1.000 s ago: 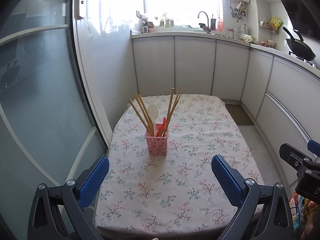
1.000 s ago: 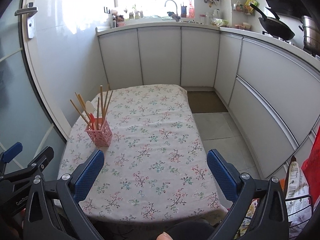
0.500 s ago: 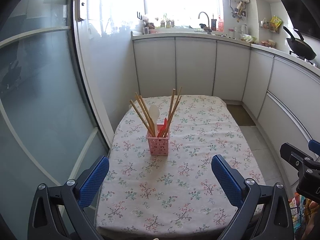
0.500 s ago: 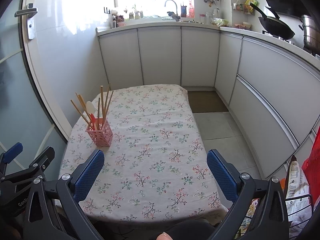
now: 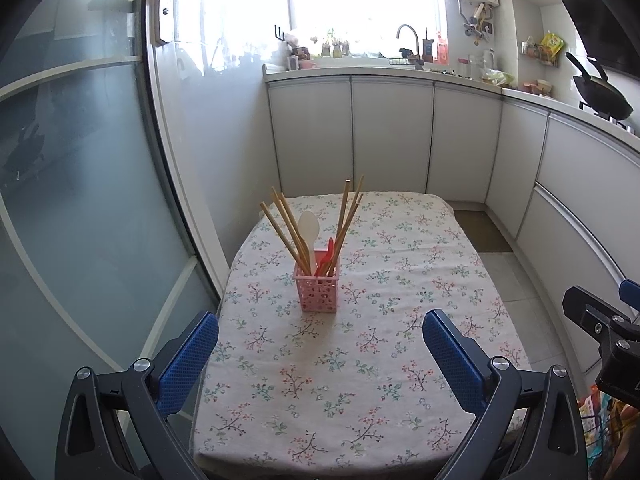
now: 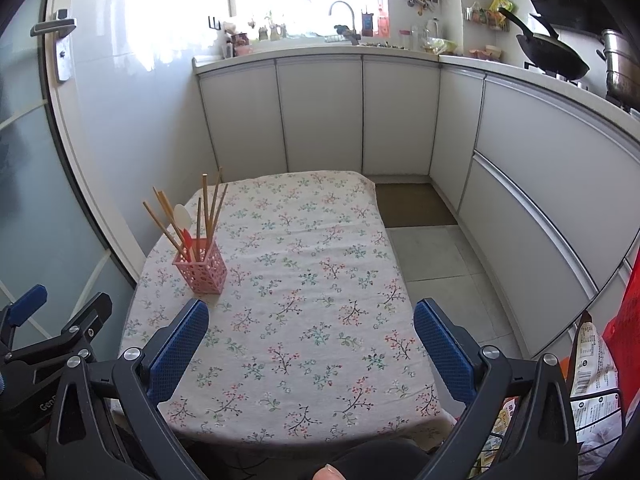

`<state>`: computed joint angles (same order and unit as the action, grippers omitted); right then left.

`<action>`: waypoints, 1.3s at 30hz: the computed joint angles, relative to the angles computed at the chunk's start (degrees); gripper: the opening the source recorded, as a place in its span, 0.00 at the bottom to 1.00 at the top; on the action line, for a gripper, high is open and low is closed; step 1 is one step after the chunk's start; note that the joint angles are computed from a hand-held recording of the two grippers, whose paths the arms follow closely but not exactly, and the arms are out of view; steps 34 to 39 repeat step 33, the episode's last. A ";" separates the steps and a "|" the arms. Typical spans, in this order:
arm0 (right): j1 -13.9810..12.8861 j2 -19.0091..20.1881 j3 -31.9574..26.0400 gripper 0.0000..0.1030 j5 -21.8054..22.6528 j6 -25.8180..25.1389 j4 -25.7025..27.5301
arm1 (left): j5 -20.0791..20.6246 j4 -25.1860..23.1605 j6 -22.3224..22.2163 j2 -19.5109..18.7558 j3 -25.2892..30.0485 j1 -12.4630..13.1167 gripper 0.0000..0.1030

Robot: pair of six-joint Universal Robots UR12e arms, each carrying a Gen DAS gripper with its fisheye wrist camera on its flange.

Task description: Organize utensils

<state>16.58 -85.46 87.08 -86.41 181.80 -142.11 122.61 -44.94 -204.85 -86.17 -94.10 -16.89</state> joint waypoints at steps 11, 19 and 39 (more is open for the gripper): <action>-0.11 -0.07 0.11 1.00 0.00 0.03 0.15 | 0.19 -0.26 -0.11 -0.18 0.21 -0.22 1.00; -0.09 -0.05 0.05 1.00 -0.10 -0.02 0.37 | 0.11 -0.20 -0.02 -0.18 0.19 -0.18 1.00; -0.01 0.73 -0.78 1.00 -0.32 -0.48 1.42 | -0.81 -0.87 0.06 -0.63 0.52 0.16 1.00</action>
